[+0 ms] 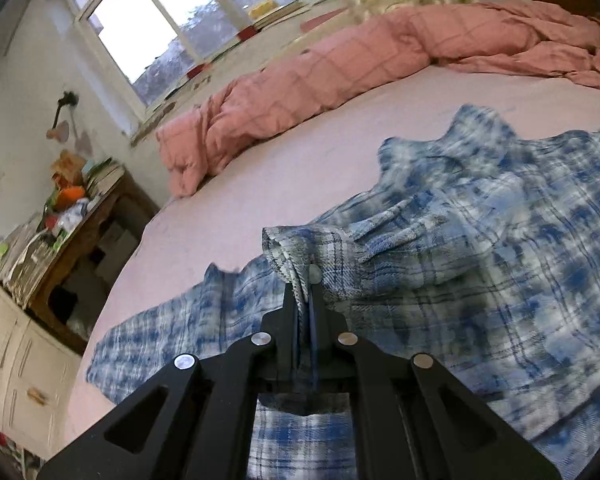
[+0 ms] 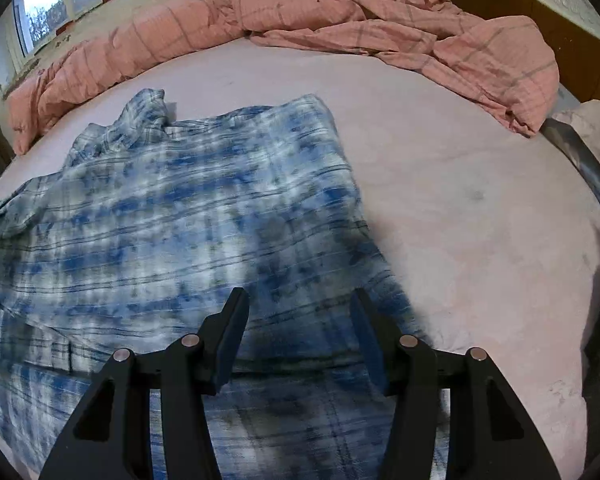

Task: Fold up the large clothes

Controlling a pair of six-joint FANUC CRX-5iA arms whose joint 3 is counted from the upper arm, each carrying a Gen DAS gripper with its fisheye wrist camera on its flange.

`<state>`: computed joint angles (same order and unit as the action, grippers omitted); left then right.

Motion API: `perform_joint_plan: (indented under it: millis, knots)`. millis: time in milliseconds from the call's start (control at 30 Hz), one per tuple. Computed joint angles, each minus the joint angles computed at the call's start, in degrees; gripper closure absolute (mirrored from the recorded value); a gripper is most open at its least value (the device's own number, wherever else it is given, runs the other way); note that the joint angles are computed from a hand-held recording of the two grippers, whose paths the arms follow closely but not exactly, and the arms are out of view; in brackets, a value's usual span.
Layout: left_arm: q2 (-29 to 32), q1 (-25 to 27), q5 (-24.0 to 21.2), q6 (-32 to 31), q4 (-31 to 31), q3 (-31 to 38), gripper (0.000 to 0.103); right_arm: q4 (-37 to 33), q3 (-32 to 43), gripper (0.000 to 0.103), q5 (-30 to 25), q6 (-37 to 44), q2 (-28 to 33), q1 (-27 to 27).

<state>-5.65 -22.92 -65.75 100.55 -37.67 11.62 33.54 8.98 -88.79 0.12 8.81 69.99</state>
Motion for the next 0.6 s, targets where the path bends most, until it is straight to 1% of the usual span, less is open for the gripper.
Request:
perform_joint_plan:
  millis: [33, 133, 233, 300, 367, 433, 467, 533, 600]
  knots:
    - [-0.12, 0.50, 0.12, 0.51, 0.52, -0.42, 0.099, -0.16, 0.17, 0.048, -0.44, 0.16, 0.13, -0.20]
    - [-1.15, 3.49, 1.75, -0.24, 5.30, -2.41, 0.098, -0.67, -0.07, 0.048, -0.60, 0.21, -0.05, -0.55]
    - [-2.45, 4.76, 3.33, -0.34, 7.38, -4.70, 0.098, -0.34, -0.69, 0.048, -0.07, -0.63, -0.67, -0.54]
    - [-3.97, 7.08, 5.41, -1.44, 11.06, -7.01, 0.093, 0.49, -2.56, 0.048, 1.46, -3.61, -2.51, -0.32]
    - [-6.26, 9.79, 8.64, -2.86, 15.47, -10.25, 0.082, 2.60, -5.87, 0.048, 3.52, -8.86, -5.57, 0.25]
    - [-9.22, 11.95, 12.10, -4.46, 17.77, -13.73, 0.076, 4.93, -8.94, 0.048, 5.06, -13.23, -8.38, 0.99]
    - [-10.57, 13.24, 13.40, -5.91, 19.13, -15.26, 0.076, 6.11, -10.25, 0.048, 5.61, -14.99, -9.56, 1.38]
    - [-12.69, 15.80, 14.53, -7.58, 21.24, -17.55, 0.076, 8.17, -12.23, 0.048, 6.35, -17.51, -11.31, 2.00]
    - [-15.29, 20.56, 16.09, -11.81, 26.74, -20.75, 0.076, 8.47, -12.39, 0.048, 6.25, -18.01, -11.47, 2.06]
